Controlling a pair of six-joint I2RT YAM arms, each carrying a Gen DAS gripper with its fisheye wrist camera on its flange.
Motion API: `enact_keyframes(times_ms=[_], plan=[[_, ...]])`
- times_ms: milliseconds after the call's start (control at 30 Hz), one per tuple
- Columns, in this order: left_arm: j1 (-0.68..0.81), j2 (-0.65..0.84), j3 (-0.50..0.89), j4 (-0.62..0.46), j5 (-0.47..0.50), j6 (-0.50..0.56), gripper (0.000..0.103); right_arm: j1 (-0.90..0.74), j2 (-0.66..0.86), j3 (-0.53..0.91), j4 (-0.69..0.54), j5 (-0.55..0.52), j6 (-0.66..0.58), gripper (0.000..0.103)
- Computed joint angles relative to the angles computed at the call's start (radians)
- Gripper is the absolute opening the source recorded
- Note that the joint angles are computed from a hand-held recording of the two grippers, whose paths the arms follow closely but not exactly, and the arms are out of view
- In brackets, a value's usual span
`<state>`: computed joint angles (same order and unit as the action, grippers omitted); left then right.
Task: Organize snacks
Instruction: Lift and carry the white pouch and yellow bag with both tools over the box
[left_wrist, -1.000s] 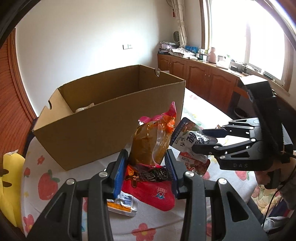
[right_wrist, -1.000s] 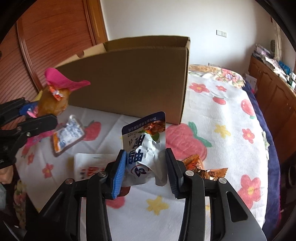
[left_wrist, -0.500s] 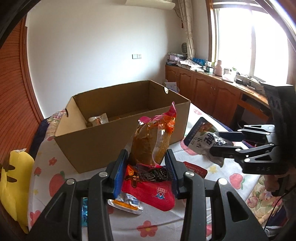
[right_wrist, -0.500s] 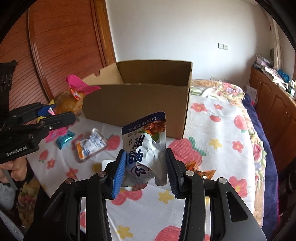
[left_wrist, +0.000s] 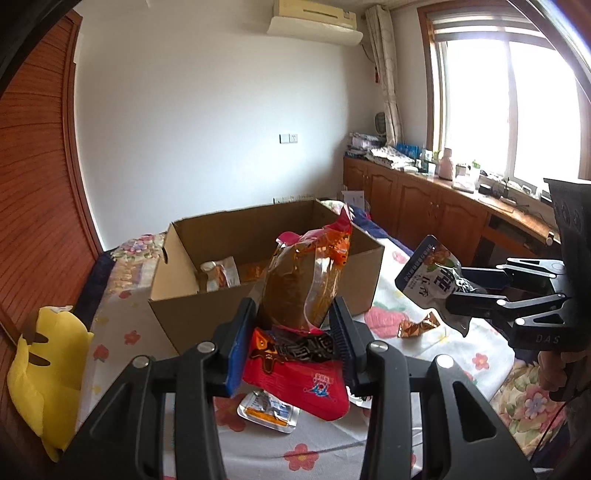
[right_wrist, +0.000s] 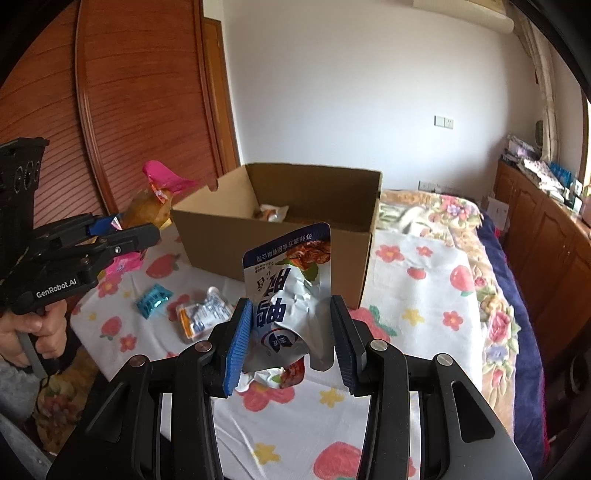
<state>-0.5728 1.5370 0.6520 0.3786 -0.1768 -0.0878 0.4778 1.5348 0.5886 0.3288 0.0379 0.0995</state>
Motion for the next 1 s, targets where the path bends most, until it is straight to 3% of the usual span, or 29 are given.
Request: enact_keyframes(times_ms=[267, 500, 1000], plan=[[0.029, -0.061, 0.004, -0.008, -0.006, 0.011, 0.040, 0.006, -0.092, 0.000, -0.041, 0.008, -0.013, 0.042], [0.082, -0.020, 0.064, -0.008, 0.018, 0.026, 0.040, -0.006, -0.094, 0.062, -0.061, -0.011, -0.038, 0.042], [0.196, 0.250, 0.318, -0.010, 0.087, 0.046, 0.040, -0.057, 0.193, 0.334, -0.030, -0.111, -0.089, 0.042]])
